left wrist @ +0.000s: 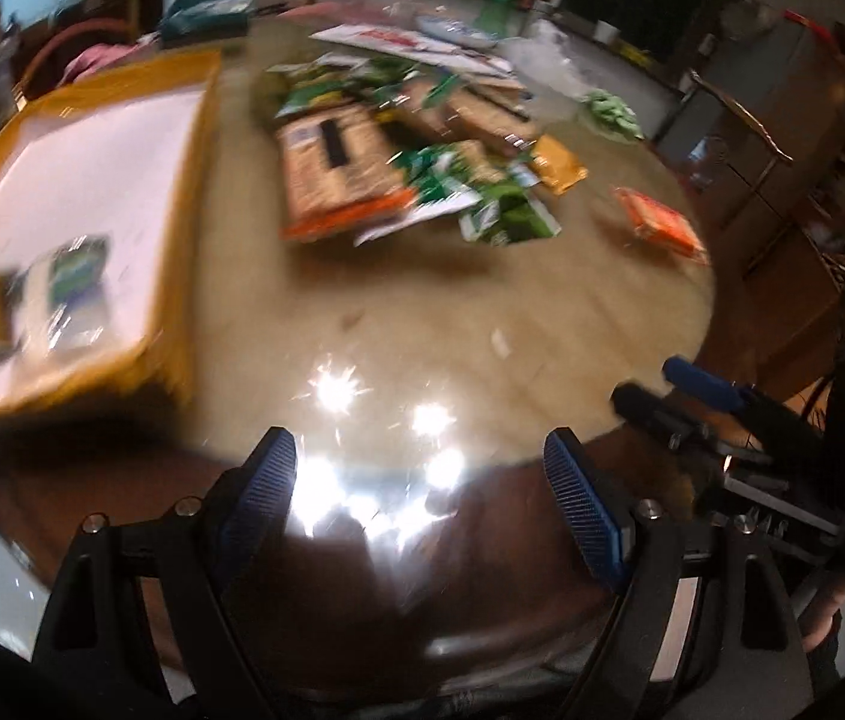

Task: Organize snacks
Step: 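Withdraw both open tools from the tray back over the table, then grasp the beige barcoded cracker pack with the left tool while the right tool grasps a green packet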

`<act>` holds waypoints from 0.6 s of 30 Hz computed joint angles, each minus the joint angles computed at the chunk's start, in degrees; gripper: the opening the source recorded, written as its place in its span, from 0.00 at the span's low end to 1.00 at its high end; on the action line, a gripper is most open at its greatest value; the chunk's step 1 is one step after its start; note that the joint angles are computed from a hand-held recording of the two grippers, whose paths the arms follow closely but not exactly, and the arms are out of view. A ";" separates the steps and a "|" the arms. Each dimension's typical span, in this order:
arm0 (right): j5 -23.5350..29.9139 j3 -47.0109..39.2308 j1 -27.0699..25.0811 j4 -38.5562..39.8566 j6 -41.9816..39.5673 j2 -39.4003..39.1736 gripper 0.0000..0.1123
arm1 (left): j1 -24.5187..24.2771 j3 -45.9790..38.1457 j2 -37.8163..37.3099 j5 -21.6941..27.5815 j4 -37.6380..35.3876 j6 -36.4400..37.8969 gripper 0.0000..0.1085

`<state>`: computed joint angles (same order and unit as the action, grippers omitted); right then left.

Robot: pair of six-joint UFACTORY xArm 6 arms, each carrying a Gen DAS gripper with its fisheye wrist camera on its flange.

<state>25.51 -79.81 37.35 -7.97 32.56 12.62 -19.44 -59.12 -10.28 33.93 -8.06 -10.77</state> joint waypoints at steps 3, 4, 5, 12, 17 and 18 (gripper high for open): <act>-1.50 0.62 -0.47 3.49 -1.79 -0.17 0.69 | 0.30 -4.25 4.34 -0.21 -1.48 0.77 0.79; -1.69 0.65 -0.56 4.12 -2.06 -0.15 0.69 | 0.80 -5.52 5.64 0.05 -0.96 -0.29 0.79; -1.91 0.65 -0.69 4.51 -2.08 -0.11 0.69 | 1.58 -6.72 7.00 0.12 -1.48 -1.01 0.79; -1.61 -0.79 -0.98 4.79 -2.81 0.99 0.69 | 4.95 -5.67 5.96 0.06 0.29 -6.20 0.78; -1.88 -2.96 -1.29 9.21 -6.49 2.81 0.69 | 6.24 -3.44 3.77 0.77 7.96 -13.14 0.78; -2.03 -3.36 -1.32 10.31 -7.44 3.17 0.69 | 6.01 -3.33 3.48 1.32 8.08 -12.84 0.78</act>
